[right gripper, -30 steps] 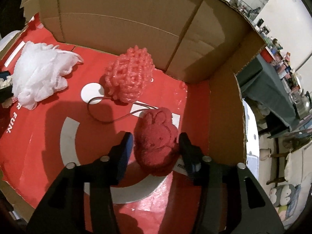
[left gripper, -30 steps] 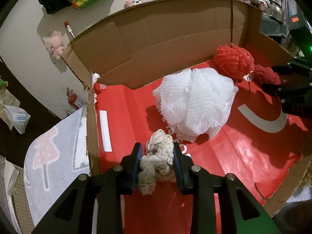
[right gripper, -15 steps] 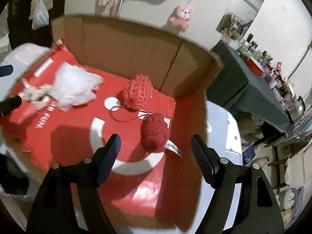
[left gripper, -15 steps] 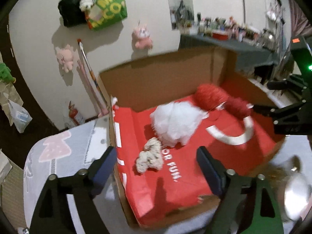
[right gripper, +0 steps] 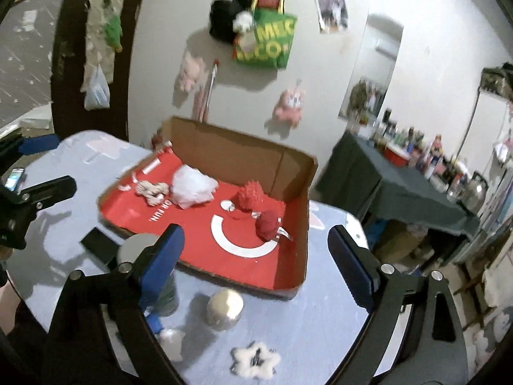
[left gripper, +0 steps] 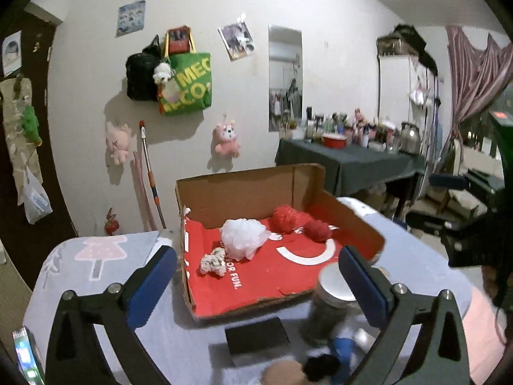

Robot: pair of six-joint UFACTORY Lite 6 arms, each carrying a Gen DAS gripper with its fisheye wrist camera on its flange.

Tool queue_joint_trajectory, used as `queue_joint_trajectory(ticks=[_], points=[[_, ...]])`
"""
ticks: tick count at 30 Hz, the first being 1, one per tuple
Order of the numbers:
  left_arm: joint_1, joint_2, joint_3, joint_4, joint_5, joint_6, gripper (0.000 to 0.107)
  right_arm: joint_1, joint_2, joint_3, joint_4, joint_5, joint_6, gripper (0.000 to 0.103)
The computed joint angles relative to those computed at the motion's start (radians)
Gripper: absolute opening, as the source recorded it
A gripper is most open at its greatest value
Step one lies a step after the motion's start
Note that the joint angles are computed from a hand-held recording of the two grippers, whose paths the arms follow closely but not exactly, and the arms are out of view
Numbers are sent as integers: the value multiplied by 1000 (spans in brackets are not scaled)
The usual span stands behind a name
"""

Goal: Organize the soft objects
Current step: 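Withdraw both tools from the box toward the remaining items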

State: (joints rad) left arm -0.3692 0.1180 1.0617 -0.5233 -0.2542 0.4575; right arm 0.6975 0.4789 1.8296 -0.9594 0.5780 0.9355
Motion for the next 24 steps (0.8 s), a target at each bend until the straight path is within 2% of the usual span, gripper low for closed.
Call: queue_joint_trajectory(ticks=[4, 8, 11, 15, 17, 21, 24], points=[[-80, -118, -180, -76, -125, 38, 103, 75, -174, -285, -261, -25, 330, 98], [-150, -180, -332, -77, -228, -38, 103, 166, -269, -495, -509, 56, 656, 98], [-199, -152, -400, -95, -310, -62, 103, 207, -305, -618, -619, 84, 870, 98], [-224, -62, -427, -79, -372, -119, 103, 254, -258, -689, -702, 182, 1057, 98], [-223, -7, -429, -59, -388, -157, 103, 264, -233, -719, -744, 192, 1146, 98], [-203, 71, -420, -5, -389, -225, 103, 245, -179, -751, -827, 139, 1303, 98], [-176, 112, -405, 45, -377, -274, 103, 219, -134, -739, -845, 85, 1343, 98]])
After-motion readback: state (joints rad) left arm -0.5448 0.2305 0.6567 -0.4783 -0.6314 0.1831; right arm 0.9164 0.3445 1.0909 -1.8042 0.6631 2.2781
